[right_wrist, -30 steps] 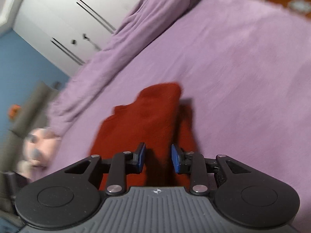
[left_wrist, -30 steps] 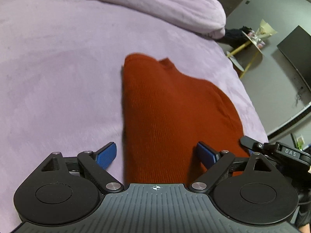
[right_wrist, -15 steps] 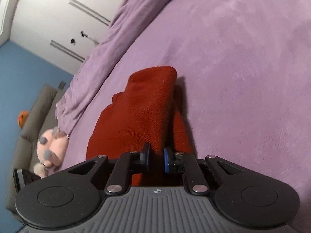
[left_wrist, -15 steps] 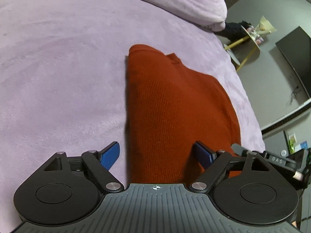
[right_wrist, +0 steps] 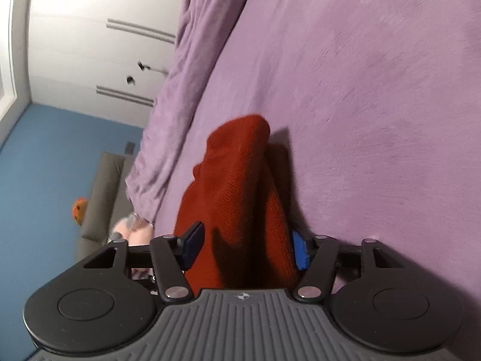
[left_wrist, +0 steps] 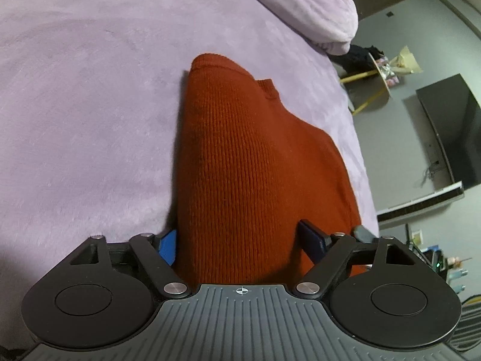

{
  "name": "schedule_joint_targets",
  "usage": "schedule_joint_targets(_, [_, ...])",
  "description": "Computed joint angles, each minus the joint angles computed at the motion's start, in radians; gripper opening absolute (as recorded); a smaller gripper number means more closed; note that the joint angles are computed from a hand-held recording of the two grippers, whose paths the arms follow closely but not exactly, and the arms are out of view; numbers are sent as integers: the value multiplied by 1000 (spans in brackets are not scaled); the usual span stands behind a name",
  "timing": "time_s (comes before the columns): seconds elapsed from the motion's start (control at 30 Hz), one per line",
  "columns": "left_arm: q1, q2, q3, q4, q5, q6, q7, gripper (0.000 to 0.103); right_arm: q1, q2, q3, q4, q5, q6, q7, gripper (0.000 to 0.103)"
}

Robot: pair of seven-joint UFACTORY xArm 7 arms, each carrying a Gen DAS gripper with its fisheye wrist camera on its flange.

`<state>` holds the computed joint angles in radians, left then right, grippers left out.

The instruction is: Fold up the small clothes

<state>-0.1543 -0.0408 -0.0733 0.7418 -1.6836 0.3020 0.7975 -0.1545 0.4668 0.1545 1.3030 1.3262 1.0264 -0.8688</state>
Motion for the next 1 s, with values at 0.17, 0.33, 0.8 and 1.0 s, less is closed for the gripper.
schedule_joint_targets(0.17, [-12,-21,-10,-7,53,-49,-63,59,13,-18,12,-28,33,-28,-27,33])
schedule_joint_targets(0.33, [-35,-91,-18,-44,129,-89,-117,54,24,-82,3,-78,69,-15,-50,31])
schedule_joint_targets(0.8, [184,-551,-67,-354,960,52,-800,54,215,-239,13,-218,55,-8,-20,31])
schedule_joint_targets(1.0, [256,-668,-51,-450,1126,119,-945,62,307,-332,9,-304,72,-200,-26,40])
